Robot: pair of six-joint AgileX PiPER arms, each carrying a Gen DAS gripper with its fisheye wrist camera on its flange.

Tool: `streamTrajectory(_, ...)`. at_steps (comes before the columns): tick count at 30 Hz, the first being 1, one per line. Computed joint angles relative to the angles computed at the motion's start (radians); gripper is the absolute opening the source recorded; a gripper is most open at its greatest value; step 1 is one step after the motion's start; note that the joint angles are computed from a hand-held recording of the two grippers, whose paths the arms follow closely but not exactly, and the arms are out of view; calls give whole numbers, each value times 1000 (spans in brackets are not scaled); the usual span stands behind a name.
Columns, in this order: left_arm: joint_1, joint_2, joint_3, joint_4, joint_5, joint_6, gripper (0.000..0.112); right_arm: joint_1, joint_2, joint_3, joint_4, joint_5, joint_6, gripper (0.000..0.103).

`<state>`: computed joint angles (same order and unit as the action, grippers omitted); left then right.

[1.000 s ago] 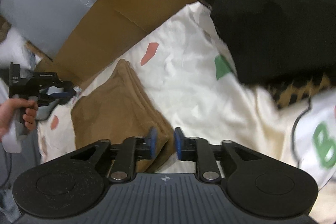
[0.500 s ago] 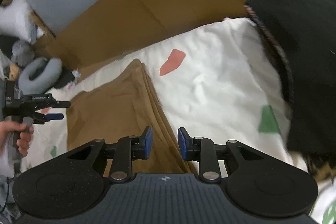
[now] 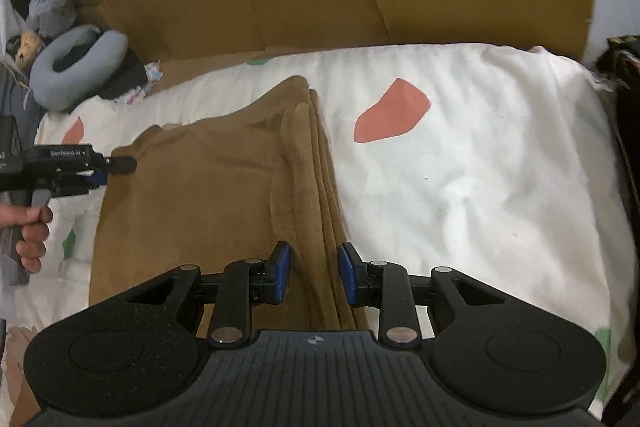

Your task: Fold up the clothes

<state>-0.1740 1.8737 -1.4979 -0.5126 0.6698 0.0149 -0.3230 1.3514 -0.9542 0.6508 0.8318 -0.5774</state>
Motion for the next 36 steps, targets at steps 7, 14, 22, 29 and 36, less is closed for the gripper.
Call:
streamTrajectory(7, 27, -31, 71, -82, -60, 30, 33, -47, 50, -18, -16, 21, 19, 29)
streamTrajectory(14, 48, -63, 93, -116, -21, 34, 48, -31, 45, -63, 67, 45, -29, 29)
streamTrajectory(22, 47, -67, 112, -155, -13, 71, 45, 73, 205, -245, -9, 12, 36, 29)
streamTrajectory(29, 48, -49, 87, -148, -1, 68, 38, 117, 351, -422, -107, 64, 90, 16)
streamTrajectory(36, 49, -31, 61, -130, 1, 47, 34, 116, 409, -491, -105, 92, 111, 16)
